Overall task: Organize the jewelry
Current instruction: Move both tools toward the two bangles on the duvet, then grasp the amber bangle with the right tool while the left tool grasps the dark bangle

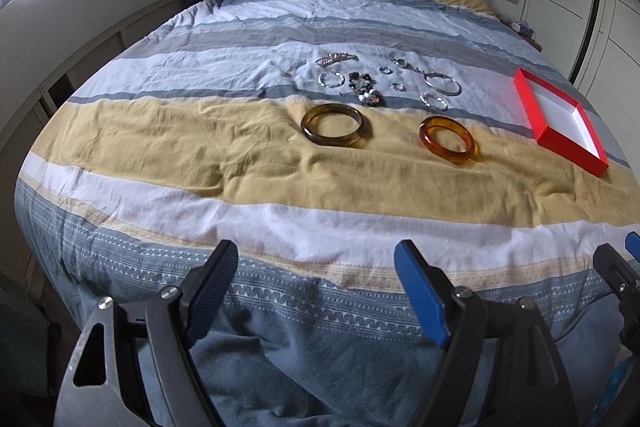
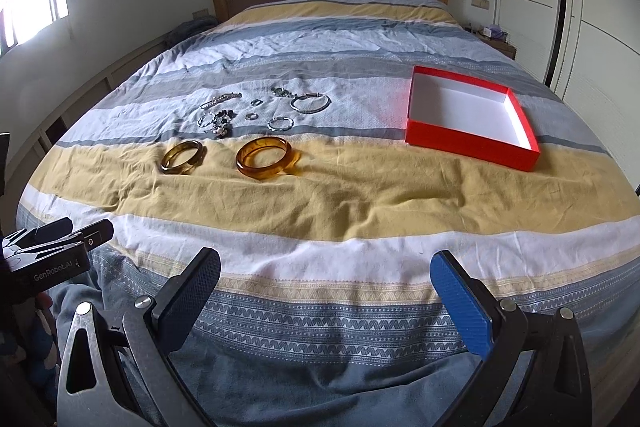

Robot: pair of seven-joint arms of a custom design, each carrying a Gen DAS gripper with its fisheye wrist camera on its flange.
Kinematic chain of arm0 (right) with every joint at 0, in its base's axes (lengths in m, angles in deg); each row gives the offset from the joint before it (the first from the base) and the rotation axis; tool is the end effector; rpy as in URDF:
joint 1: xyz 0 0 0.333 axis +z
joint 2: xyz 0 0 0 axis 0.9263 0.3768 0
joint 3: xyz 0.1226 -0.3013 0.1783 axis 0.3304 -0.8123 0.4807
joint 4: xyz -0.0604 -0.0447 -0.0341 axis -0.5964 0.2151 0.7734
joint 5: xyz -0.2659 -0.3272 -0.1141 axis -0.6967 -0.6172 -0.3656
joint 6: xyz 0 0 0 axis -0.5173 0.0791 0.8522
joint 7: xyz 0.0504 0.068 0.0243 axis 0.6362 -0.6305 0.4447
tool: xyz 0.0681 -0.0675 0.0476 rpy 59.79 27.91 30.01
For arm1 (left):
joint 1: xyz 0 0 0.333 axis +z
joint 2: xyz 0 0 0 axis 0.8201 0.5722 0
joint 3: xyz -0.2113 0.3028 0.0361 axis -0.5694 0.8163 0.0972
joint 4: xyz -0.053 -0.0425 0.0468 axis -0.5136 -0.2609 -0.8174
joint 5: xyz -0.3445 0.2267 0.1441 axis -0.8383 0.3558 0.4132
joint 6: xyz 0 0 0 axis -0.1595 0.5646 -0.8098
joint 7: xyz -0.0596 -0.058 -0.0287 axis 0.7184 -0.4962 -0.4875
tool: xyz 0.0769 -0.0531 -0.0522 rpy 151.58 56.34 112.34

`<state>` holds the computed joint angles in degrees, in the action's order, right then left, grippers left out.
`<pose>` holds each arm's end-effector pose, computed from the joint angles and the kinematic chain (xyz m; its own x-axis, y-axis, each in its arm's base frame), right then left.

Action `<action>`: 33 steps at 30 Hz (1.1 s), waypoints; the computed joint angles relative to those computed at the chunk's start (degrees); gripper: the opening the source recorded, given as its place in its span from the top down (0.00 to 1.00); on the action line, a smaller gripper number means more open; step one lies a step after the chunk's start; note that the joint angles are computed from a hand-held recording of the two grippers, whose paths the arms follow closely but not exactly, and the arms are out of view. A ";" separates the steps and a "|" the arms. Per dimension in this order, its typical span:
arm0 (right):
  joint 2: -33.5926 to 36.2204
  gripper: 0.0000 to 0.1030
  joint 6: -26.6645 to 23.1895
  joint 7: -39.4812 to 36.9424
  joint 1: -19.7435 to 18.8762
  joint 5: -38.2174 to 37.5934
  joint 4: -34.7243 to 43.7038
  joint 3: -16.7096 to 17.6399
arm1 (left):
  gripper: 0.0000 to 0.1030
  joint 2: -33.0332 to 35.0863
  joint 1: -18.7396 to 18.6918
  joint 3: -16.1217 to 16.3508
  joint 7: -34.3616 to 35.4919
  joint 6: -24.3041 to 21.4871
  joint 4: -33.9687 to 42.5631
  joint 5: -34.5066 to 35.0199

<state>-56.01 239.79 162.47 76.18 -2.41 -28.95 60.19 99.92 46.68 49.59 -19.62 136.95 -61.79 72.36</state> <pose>0.6631 0.0889 0.5430 -0.0690 -0.9940 -0.0845 -0.7148 0.1083 -0.6909 0.7163 -0.1773 0.5367 -0.0320 -0.9990 -0.0310 -0.7961 0.0442 -0.6035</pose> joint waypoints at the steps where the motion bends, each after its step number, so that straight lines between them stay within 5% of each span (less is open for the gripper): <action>1: 0.53 0.00 -0.33 -0.58 -0.11 0.77 0.31 0.16 | 0.23 0.39 0.09 -0.07 0.20 -0.37 0.15 -0.31; 15: 8.07 0.01 -3.66 -10.96 -0.94 11.52 7.29 1.77 | 0.23 6.61 0.55 0.14 2.43 -5.46 5.98 -3.76; 22: 13.30 0.15 -6.85 -17.50 -2.10 17.11 15.26 3.29 | 0.23 10.34 1.75 0.05 3.06 -8.88 12.15 -7.35; 33: 28.13 0.43 -17.27 -23.86 -3.48 22.72 38.80 4.54 | 0.24 27.64 1.86 1.02 5.44 -16.90 41.70 -10.60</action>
